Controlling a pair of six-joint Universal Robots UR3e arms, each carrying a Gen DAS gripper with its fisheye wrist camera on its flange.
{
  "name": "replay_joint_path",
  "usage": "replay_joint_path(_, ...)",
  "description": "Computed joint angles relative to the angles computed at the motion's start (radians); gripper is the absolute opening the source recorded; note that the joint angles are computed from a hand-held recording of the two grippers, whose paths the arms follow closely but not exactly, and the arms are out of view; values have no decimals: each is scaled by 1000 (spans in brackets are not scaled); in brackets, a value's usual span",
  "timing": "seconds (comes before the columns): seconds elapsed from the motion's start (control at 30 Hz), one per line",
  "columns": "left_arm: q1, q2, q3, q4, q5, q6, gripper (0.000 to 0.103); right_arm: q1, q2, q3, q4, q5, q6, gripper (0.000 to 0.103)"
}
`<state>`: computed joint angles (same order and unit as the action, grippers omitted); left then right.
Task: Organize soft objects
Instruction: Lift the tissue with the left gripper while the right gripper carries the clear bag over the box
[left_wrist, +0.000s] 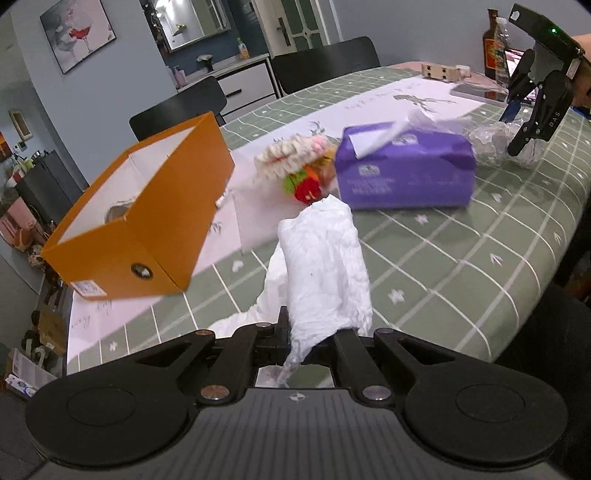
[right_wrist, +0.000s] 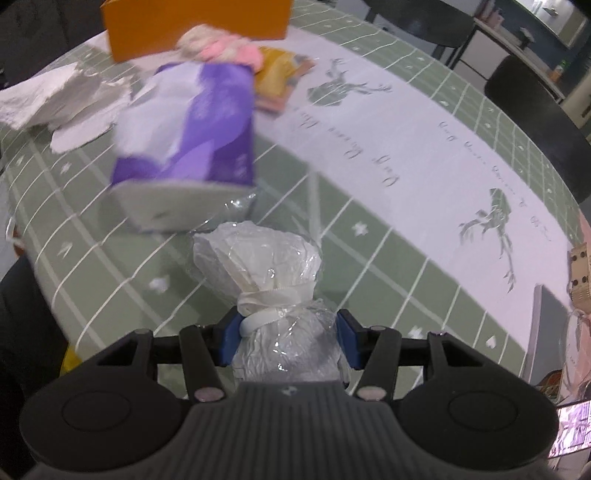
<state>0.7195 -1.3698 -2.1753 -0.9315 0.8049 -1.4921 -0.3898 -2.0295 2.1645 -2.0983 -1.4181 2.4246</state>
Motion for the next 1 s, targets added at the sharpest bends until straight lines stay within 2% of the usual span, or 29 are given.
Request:
replay_joint_path(0.2,91,99,-17,-184,-38,131,2,78,-96,18,98,-28,10,54)
replay_joint_path(0.3,118,122,-3,-255,-57,169,2,174,-94,-11,131,-35,49,54)
replay_joint_path(0.43,157,153,23,-361,-86,227,2,341,-18,-67,113,-30,127,54)
replay_joint_path(0.63,187,166,80,-476,-135,277,2,572,242,-238,-11,-16,237,54)
replay_joint_path(0.83,183,114,205,-507,-192,238,2,687,502,-513,-59,4,260,54)
replay_joint_path(0.9,167,94,233,-461,-212,204,2,705,566,-602,-51,4,252,54)
replay_joint_path(1.0,116,42,299,-345,-237,97,2,723,669,-761,-17,-4,244,54)
